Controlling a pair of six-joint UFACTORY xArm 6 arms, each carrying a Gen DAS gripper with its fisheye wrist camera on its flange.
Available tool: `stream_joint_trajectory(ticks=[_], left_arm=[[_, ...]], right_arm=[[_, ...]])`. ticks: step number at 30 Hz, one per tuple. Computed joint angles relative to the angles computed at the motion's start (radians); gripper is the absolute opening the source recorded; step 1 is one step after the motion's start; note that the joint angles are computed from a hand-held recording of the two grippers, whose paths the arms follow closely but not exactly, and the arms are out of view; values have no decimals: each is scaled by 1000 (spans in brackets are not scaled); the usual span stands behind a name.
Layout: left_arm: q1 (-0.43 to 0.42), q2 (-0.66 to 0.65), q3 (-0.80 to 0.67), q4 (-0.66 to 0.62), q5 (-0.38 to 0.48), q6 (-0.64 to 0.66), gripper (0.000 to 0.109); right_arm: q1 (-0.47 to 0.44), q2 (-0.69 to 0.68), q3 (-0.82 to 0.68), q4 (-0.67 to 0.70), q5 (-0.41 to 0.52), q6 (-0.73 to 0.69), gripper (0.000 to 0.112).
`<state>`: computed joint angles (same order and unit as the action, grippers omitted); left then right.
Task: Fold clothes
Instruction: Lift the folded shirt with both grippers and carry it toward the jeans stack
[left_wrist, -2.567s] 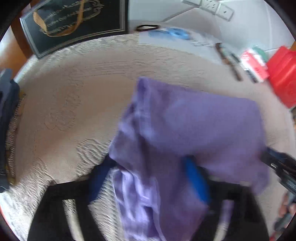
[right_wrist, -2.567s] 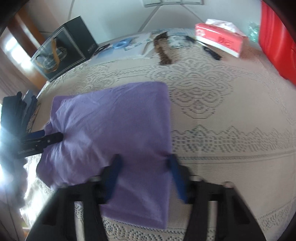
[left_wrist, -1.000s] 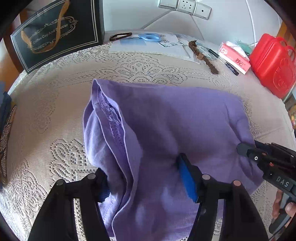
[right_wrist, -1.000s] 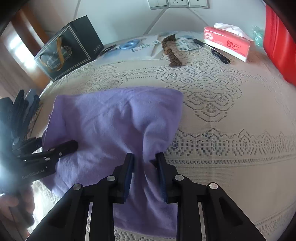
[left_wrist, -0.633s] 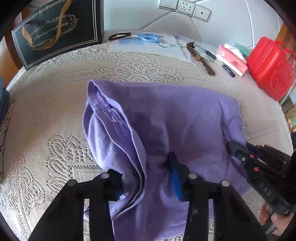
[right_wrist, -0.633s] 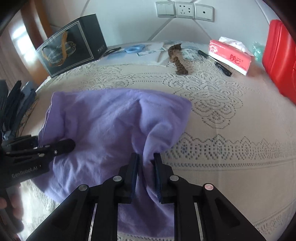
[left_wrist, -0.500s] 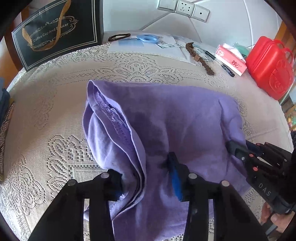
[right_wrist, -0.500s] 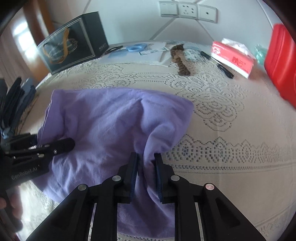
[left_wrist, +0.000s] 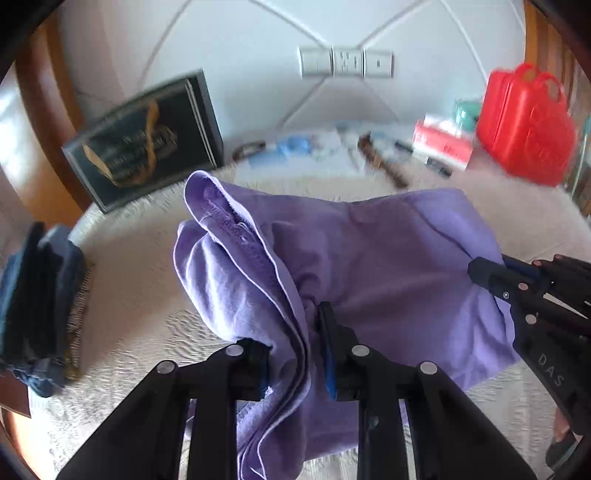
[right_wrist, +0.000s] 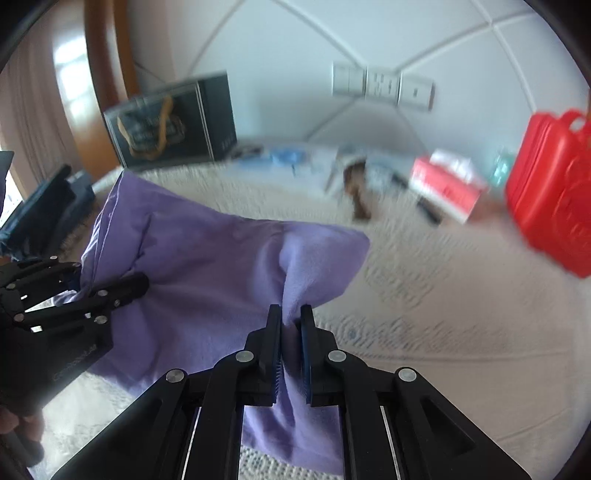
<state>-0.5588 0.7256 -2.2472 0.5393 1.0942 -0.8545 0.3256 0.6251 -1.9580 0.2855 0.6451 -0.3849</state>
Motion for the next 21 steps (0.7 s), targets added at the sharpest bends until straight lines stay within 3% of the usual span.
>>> stream_joint_trajectory(ticks=[7,11,21], left_arm=[[-24,-230,200,84,15,-70,22],[-12,-368,351,101,13,-99,22],[102,-660,684,85,-28,-99,22]], right_arm=[[35,-188,148,98,-73,-86,9],[81,-246,184,77,-88,-64,9],[222,-184,48,8,-30,48,9]])
